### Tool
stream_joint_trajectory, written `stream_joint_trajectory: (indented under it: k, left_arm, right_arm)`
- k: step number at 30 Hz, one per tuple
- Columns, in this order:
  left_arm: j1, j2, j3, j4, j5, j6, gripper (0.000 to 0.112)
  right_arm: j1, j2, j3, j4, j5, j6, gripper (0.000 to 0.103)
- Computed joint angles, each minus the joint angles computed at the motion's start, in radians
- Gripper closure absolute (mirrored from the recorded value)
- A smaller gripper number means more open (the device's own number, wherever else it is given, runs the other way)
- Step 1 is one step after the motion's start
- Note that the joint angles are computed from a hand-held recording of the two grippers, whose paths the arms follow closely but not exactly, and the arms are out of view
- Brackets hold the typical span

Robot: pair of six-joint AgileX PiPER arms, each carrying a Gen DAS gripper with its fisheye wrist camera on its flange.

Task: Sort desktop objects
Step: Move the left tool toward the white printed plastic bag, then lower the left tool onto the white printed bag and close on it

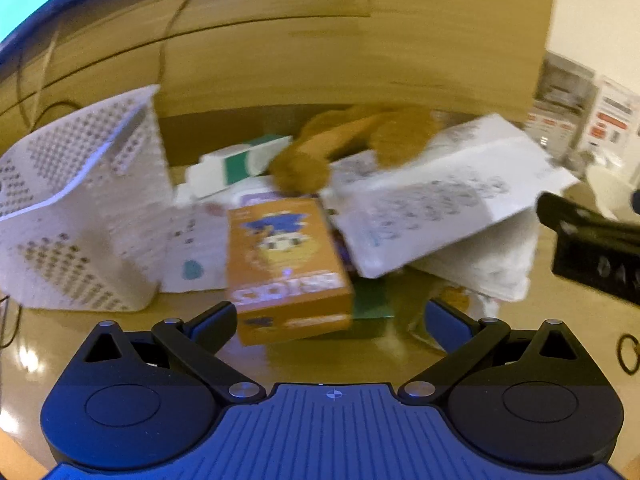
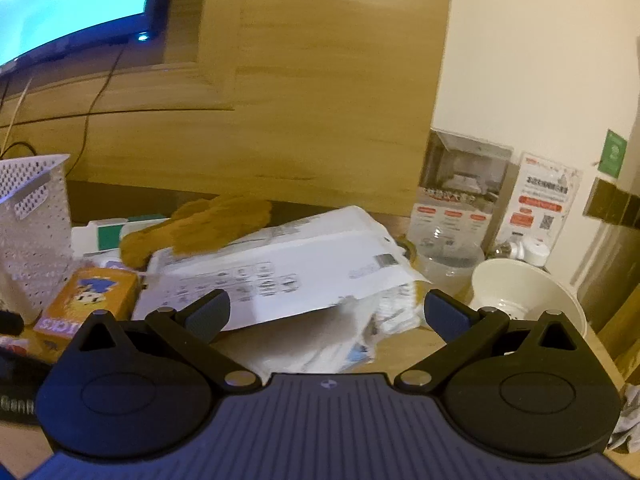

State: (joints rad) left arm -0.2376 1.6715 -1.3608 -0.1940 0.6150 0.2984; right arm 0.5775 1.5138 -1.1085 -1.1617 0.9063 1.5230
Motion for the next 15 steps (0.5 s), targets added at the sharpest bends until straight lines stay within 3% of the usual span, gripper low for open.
stream_joint_trajectory:
  k: [7,15]
  left_arm:
    - [-0.083,-0.005,0.035,-0.065,-0.090,0.059,0.009]
    - [-0.194,0.065,0.002,0.015,-0.140,-0.049,0.009]
  right_arm:
    - [-0.110,-0.029,0.014,0.042,-0.103,-0.113,0.000]
    - [-0.239,-0.012,-0.021,0.131,-0.224,-0.281,0.000]
